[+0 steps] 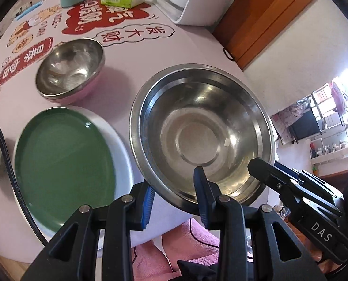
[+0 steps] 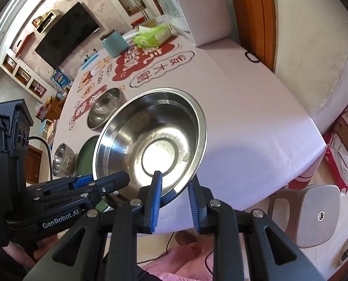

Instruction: Organize plates and bowls

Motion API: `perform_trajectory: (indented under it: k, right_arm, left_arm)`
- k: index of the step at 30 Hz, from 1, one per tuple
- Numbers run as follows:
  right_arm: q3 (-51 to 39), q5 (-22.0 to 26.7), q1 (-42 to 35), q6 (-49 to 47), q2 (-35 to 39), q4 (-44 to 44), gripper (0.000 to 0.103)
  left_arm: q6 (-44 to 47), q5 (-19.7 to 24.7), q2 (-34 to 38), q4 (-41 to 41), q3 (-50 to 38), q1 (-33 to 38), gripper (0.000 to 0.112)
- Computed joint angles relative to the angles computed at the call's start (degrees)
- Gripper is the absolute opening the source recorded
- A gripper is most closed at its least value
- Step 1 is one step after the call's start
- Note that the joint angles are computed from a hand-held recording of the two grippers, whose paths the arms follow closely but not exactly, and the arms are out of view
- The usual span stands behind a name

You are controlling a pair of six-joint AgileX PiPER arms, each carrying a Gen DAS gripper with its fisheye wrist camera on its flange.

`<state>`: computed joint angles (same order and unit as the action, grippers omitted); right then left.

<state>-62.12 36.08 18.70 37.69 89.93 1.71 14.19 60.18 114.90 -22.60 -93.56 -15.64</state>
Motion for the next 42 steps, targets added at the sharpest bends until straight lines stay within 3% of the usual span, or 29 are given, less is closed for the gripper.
perform_trajectory:
  k: [11,20,32,42]
  right_arm:
    - [-8.84,8.04,-12.47,-27.89,10.57,17.50,0.022]
    - [-18.41,16.88,-17.10,-39.85,20.23,23.38,0.023]
    - [-27.84,26.41,-20.63,-44.73,27.70,24.40,0.025]
    - [-31.64,30.53,-25.20,-46.15,30.08,27.47,0.039]
  left_arm:
    - [-12.42,2.74,9.43,4.56,-11.03,-3.89,0.031]
    - [-20.20,5.12,14.38,7.31,-16.66,-5.02,0.031]
    - [-23.36,9.05,17.84,9.95,-21.26,-6.74,0.031]
    - [-23.28,8.12,15.83,12.52,-19.33,-8.85,0.039]
